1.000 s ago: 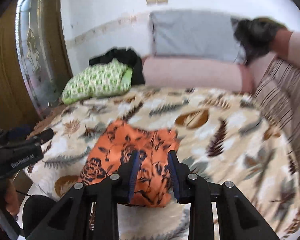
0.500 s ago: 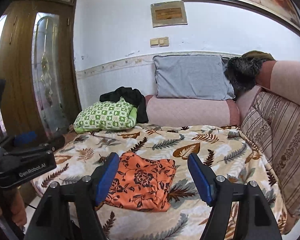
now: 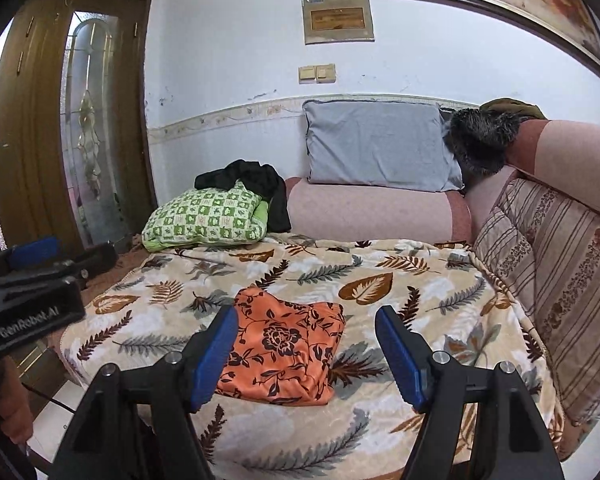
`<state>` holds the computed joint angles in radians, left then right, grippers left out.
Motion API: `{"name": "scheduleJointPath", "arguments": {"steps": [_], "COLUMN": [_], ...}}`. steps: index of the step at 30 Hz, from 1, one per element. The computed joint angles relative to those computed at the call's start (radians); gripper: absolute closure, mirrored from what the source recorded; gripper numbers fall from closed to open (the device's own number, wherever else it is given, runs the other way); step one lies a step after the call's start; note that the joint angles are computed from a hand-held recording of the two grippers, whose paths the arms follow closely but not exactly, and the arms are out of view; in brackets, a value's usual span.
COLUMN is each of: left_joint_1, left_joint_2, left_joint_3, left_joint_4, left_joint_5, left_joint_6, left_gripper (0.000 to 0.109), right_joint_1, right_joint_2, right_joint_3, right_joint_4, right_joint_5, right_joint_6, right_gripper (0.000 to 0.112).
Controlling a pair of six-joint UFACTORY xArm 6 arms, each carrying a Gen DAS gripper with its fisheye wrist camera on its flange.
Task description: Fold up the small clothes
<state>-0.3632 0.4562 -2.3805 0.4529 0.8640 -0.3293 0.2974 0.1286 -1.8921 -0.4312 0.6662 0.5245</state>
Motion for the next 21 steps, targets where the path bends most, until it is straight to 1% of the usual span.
{"name": "scheduleJointPath", "arguments": {"steps": [13, 21], "left_joint_1": [0.038, 0.050], "left_joint_2": [-0.031, -0.015], "left_joint_3": [0.066, 0.057], "left_joint_4": [0.005, -0.015], "left_joint_5": [-0.020, -0.013], "left_joint_6": [-0.030, -0.021], "left_gripper": [0.026, 0.026], "right_joint_1": [0.033, 0.049], "right_joint_2": [0.059, 0.111], "right_joint_3": [-0.074, -0.142], "right_joint_4": [0.006, 0.013], "right_joint_5": [0.050, 0.095], "right_joint_6": [-0.038, -0.046], "right_gripper": [0.038, 0.038]}}
